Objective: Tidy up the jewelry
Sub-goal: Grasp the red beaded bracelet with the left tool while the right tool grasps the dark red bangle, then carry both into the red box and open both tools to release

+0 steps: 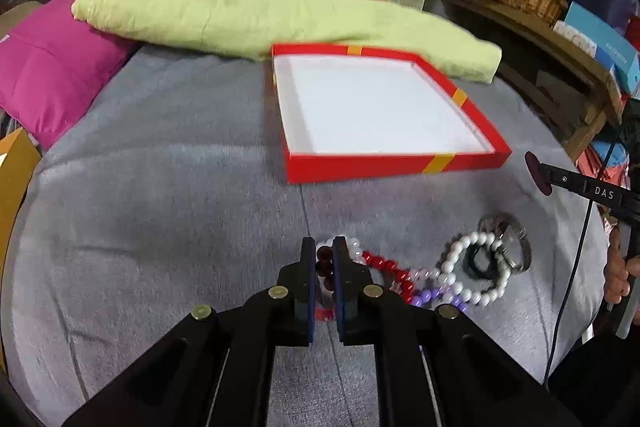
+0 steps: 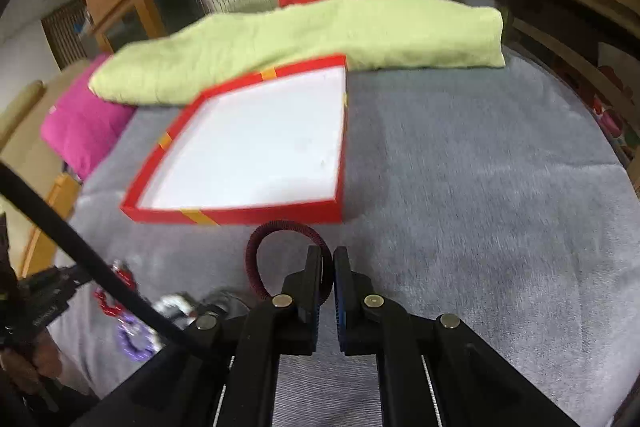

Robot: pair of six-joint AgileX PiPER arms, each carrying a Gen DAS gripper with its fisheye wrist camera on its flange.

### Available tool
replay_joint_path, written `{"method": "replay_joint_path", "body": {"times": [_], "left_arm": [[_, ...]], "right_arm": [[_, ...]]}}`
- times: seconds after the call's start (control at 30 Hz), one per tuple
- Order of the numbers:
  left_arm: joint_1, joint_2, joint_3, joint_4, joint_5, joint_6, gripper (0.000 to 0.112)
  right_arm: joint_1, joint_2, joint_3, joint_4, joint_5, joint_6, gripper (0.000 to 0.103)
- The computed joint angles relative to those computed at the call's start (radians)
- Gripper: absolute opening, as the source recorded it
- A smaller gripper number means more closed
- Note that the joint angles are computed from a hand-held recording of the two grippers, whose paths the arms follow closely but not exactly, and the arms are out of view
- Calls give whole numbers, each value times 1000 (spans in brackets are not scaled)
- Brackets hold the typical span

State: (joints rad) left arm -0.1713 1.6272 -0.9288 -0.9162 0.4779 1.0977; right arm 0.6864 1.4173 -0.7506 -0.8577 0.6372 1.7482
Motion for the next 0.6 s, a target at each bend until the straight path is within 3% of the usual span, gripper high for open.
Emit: {"method": "replay_joint_path", "body": {"times": [0.37, 0.6], "left_arm": [[85, -6, -22, -198, 117, 137, 8], [170, -63, 30, -441, 268, 371, 8]], "right_arm": [[14, -28, 9, -61, -3, 91, 7], [52, -58, 22, -163, 20, 194, 7]]}}
